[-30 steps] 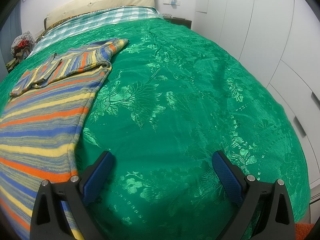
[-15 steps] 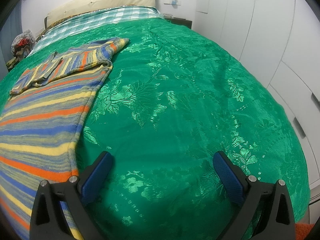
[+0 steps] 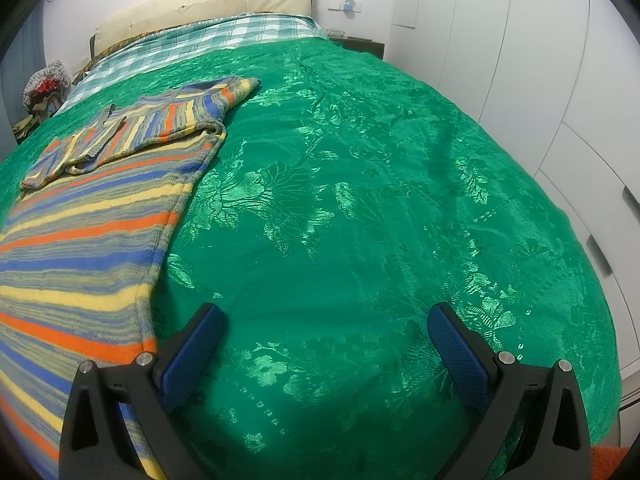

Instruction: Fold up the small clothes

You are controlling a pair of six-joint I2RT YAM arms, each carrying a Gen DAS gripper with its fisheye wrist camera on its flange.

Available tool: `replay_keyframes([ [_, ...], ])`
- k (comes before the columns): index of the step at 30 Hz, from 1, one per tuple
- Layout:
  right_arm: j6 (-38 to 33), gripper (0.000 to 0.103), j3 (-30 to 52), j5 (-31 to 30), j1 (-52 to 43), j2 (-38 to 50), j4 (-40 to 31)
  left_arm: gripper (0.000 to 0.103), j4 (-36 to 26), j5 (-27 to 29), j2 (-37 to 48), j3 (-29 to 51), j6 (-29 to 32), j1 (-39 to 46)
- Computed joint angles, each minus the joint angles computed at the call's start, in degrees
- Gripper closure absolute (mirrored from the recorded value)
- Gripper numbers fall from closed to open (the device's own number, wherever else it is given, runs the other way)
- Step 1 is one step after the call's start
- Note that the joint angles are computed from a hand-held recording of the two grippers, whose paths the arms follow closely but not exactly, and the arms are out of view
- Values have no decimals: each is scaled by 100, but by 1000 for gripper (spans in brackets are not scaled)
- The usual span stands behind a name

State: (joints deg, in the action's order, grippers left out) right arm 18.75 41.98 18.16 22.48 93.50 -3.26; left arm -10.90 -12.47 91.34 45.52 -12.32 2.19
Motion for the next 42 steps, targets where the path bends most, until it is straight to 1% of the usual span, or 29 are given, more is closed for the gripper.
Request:
replay_keyframes([
  [3,-116,2,93,-191,-78,-99,-220,2,-820,327,-41,436,-176,108],
  [6,-385,6,322,-973,-456,-546,-848,3,-1546,1154,-895,315,-373,290],
  [8,-527,6,441,-1748,-837,-1032,-1302,2,-2306,1855,-1751,66,-374,340],
  [9,-703,6,614,-2331,-1087,-1244,-1758,2,-2736,2269,-2090,-62,-294,324],
  [10,-826,6,740,-2723,-1220,-1320,-2119,2,-3267,2858,-2439,-258,-158,271],
  [11,-960,6,900,-3148,-1357,-1329,-2522,2,-3492,3165,-2685,-457,-161,172],
  [12,-1125,6,1098,-3723,-1520,-1267,-3081,3,-3616,3330,-3004,-712,-322,-28],
  [13,-1230,6,1216,-4070,-1593,-1174,-3478,4,-3632,3321,-3434,-1043,-661,-406],
  [14,-1265,10,1305,-4314,-1625,-1061,-3828,8,-3607,3211,-3657,-1206,-888,-714],
  [15,-1365,20,1378,-4523,-1633,-921,-4193,12,-3570,2987,-3835,-1332,-1125,-1127],
  [16,-1442,24,1386,-4641,-1588,-813,-4459,25,-3544,2676,-3906,-1378,-1324,-1552],
  [17,-1501,31,1356,-4694,-1510,-739,-4617,29,-3535,2480,-3833,-1341,-1366,-1731],
  [18,-1509,31,1298,-4697,-1430,-712,-4636,30,-3529,2364,-3819,-1328,-1473,-1908],
  [19,-1511,32,1216,-4659,-1295,-673,-4598,35,-3491,2457,-3799,-1318,-1479,-1915],
  [20,-1513,35,1166,-4597,-1191,-633,-4537,45,-3427,2661,-3755,-1324,-1473,-1870],
  [21,-1492,43,1106,-4526,-1055,-551,-4452,51,-3404,2767,-3660,-1312,-1485,-1855],
  [22,-1488,50,1094,-4513,-960,-415,-4442,71,-3420,2781,-3478,-1271,-1505,-1889],
  [23,-1460,80,1087,-4454,-857,-291,-4443,92,-3453,2718,-3328,-1236,-1418,-1820],
  [24,-1432,97,1038,-4436,-790,-253,-4406,97,-3510,2644,-3256,-1213,-1375,-1750],
  [27,-1445,97,1031,-4844,-948,-460,-4457,99,-3789,3367,-3489,-1199,-1119,-959],
  [29,-1232,97,1011,-5103,-1164,-780,-4331,99,-3969,3806,-3598,-1005,-935,-419],
  [31,-947,97,1248,-5377,-1405,-888,-4125,99,-3965,4287,-3398,-691,-727,51],
  [33,-642,97,1547,-5507,-1548,-786,-3789,99,-3664,4622,-2902,-229,-688,342],
  [35,-344,97,2087,-5528,-1587,-336,-3372,99,-3176,4825,-2298,255,-846,489],
  [37,-54,97,2848,-5335,-1538,295,-3008,99,-2663,4760,-1458,950,-994,491],
  [39,241,97,3758,-5194,-1496,1078,-2745,99,-2368,4755,-662,1610,-1073,519],
  [40,320,97,4130,-5112,-1495,1368,-2720,99,-2242,4730,-117,2119,-1160,508],
  [41,406,97,4638,-5034,-1476,1769,-2723,99,-2207,4744,202,2399,-1134,570],
  [42,563,97,5224,-4896,-1363,2231,-2750,99,-2178,4730,694,2868,-1153,568],
])
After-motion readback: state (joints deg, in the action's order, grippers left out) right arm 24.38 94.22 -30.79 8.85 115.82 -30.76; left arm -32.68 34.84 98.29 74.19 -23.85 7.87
